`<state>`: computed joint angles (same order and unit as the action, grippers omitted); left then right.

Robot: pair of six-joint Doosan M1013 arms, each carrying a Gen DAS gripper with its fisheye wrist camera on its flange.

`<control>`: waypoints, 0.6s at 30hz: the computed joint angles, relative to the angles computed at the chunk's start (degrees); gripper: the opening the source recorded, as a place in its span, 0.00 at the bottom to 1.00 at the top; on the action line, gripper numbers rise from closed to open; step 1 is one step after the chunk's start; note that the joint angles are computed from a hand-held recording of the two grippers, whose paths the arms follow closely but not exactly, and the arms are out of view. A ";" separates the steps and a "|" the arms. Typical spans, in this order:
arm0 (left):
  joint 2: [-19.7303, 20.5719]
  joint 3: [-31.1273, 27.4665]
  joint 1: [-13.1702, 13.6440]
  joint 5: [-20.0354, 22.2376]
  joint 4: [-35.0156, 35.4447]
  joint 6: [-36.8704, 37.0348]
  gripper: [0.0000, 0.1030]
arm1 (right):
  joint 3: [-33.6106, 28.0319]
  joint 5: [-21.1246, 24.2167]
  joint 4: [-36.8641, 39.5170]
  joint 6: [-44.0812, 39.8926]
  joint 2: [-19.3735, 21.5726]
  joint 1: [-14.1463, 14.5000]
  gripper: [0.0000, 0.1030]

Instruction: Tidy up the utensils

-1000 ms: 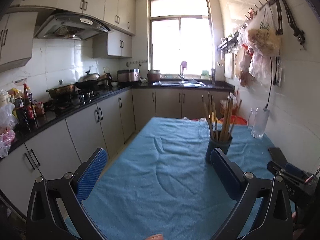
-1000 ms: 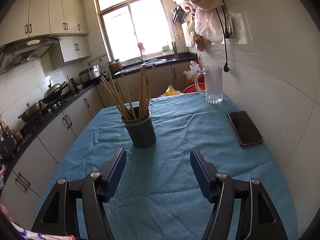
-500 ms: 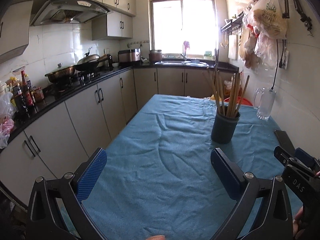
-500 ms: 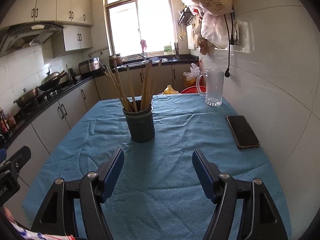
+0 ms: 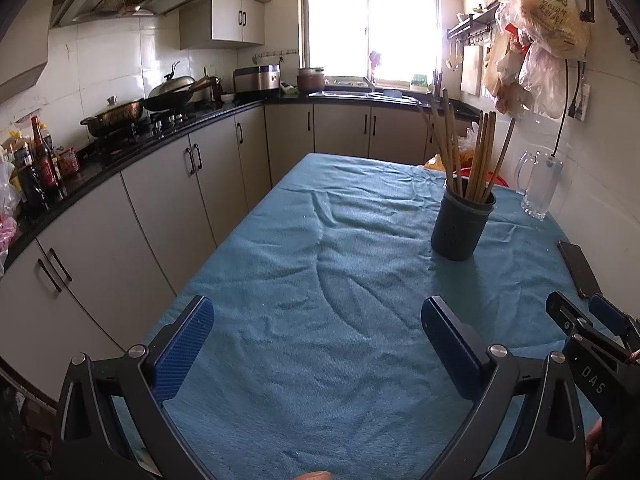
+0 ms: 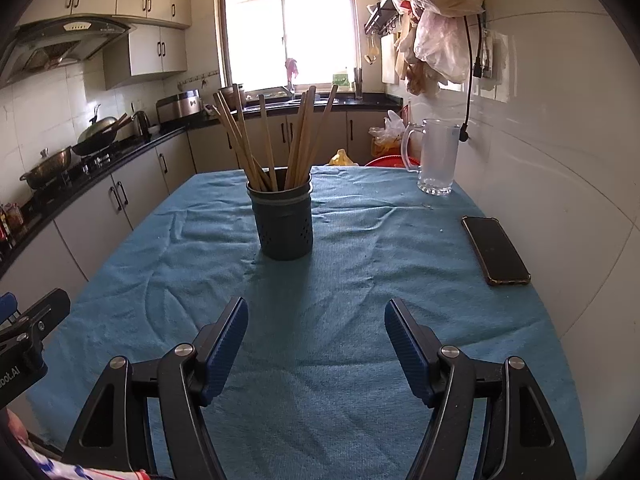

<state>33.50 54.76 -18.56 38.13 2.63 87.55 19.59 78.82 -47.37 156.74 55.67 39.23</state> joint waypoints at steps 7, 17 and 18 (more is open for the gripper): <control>0.69 -0.87 -0.08 1.27 0.11 -0.02 1.00 | -2.50 1.19 0.67 -1.20 1.45 -0.11 0.73; 1.10 -1.31 -0.18 2.09 -0.07 0.50 1.00 | -2.22 1.31 0.72 -0.90 1.53 -0.15 0.74; 1.09 -1.28 -0.21 2.00 0.03 0.50 1.00 | -1.95 1.17 0.74 -0.70 1.38 -0.15 0.74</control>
